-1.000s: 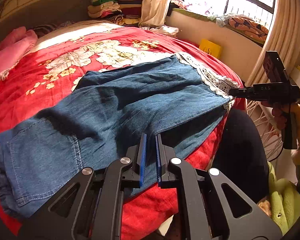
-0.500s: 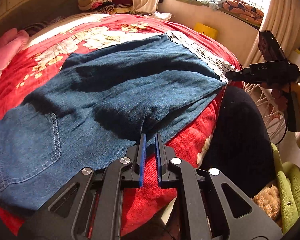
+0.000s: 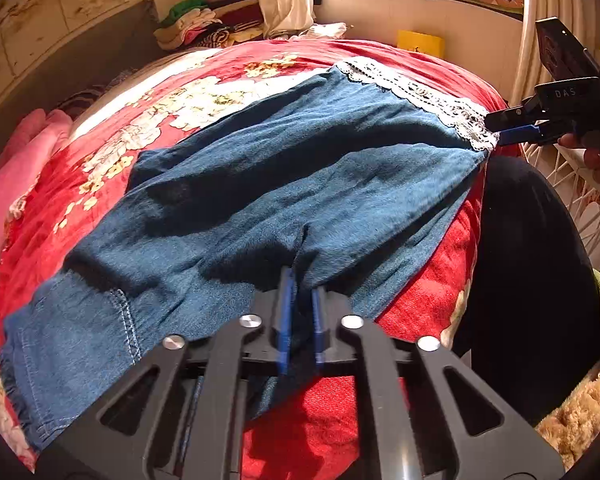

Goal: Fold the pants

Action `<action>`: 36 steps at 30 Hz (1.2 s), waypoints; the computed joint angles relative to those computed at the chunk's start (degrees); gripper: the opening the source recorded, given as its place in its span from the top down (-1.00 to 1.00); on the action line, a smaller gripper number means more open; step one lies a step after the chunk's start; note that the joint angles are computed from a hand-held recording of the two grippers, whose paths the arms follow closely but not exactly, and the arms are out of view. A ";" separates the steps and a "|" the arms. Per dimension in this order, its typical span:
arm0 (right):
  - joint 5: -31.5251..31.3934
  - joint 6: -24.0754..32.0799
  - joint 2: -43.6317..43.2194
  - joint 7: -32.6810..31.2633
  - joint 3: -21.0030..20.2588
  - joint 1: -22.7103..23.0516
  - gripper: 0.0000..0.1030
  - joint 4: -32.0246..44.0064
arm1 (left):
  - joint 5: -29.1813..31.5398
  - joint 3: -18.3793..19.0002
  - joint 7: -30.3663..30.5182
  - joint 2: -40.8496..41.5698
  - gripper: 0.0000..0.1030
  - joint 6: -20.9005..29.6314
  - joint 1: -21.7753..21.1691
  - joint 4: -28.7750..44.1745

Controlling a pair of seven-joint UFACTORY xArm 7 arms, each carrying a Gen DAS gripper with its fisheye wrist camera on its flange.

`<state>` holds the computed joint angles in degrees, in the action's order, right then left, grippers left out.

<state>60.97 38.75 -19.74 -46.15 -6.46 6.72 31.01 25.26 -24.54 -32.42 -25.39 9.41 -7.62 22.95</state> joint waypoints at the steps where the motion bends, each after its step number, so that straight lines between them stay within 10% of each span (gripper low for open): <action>1: -0.13 -0.03 0.02 -0.01 0.22 0.14 -0.01 0.05 | -1.35 1.87 1.39 -0.26 0.98 0.86 -2.20 -0.11; 5: -0.62 -0.89 0.41 0.05 0.91 0.65 -0.01 0.39 | -8.57 8.95 7.85 -4.70 0.99 3.99 -11.19 -2.12; 9: -0.57 -0.45 1.44 -0.03 0.51 0.65 -0.01 0.76 | -10.79 8.22 9.16 -4.38 0.95 4.82 -11.28 -2.82; 16: 0.24 -0.87 -0.86 -0.88 -0.76 -0.48 -0.06 0.64 | -19.25 14.81 14.90 -3.77 -0.07 2.27 -18.55 -4.05; 19: 0.52 -1.04 -0.98 -2.12 -0.99 -0.21 -0.14 2.30 | -24.71 19.67 18.47 -9.08 -0.18 0.68 -22.23 -5.72; 26: 3.64 -1.88 7.71 -6.38 1.62 1.83 -0.20 12.64 | -25.02 17.90 17.80 -5.65 -0.39 -0.02 -8.87 1.11; 36: -3.51 -1.77 28.53 -3.60 8.95 -1.98 -0.22 32.70 | -28.56 21.82 27.05 15.31 -0.39 5.86 -5.54 17.16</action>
